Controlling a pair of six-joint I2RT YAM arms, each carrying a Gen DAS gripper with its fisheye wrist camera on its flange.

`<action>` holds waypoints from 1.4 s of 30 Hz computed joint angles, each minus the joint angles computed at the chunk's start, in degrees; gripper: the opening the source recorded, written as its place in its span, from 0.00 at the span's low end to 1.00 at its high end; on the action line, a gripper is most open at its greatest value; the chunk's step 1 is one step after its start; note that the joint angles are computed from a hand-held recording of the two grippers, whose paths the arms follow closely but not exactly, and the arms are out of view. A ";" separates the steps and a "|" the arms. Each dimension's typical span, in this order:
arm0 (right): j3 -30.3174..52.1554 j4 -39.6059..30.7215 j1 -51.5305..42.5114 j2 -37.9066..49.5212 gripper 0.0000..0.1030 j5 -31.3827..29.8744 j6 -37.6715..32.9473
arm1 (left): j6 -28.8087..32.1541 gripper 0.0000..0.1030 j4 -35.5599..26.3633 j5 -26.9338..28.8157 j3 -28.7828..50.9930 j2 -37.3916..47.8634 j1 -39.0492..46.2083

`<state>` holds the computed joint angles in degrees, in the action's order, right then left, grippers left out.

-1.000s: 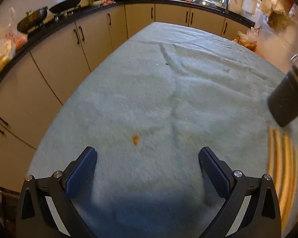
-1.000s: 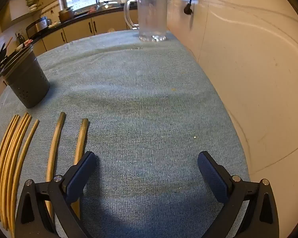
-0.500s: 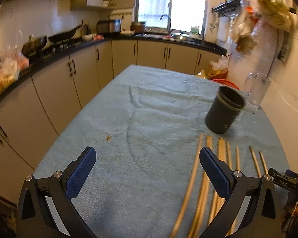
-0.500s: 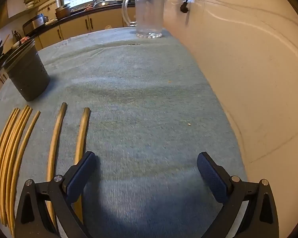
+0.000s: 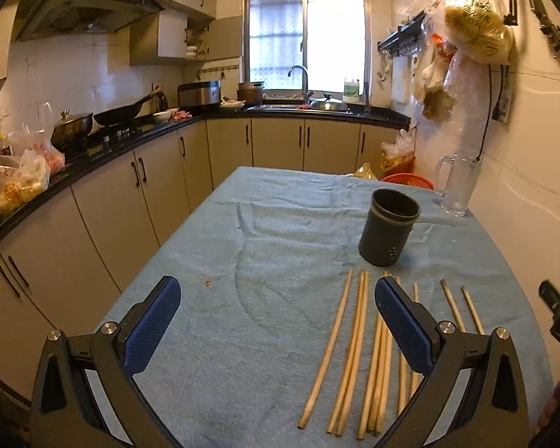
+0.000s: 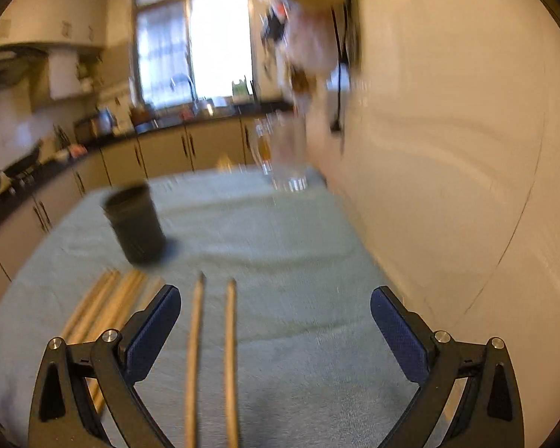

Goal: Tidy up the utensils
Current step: 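Move both tools over the row of wooden chopsticks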

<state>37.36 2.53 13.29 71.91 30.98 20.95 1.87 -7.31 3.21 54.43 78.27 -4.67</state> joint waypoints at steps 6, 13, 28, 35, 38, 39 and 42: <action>-3.34 6.77 5.71 -6.32 1.00 3.13 -2.35 | 0.28 1.00 0.39 0.36 -2.45 -3.67 -0.86; -5.89 11.47 5.50 -7.72 1.00 -8.92 -3.73 | 0.30 1.00 0.29 1.16 -3.77 -5.12 -0.62; -2.44 5.94 8.09 -3.86 1.00 -3.13 -2.81 | 3.15 1.00 0.33 -0.14 -4.24 -3.99 -1.52; -3.02 5.81 8.18 -4.16 1.00 -4.79 0.85 | 3.84 1.00 0.05 0.15 -4.10 -2.92 -1.71; -3.60 6.27 8.13 -4.78 1.00 -3.46 1.48 | 4.01 1.00 -0.06 0.31 -4.06 -2.38 -1.69; -3.82 6.47 8.25 -5.01 1.00 -3.04 1.78 | 4.03 1.00 -0.01 0.37 -4.20 -2.30 -1.68; -3.62 5.80 8.30 -4.86 1.00 -1.89 2.04 | 4.32 1.00 -0.34 0.76 -4.07 -1.47 -1.70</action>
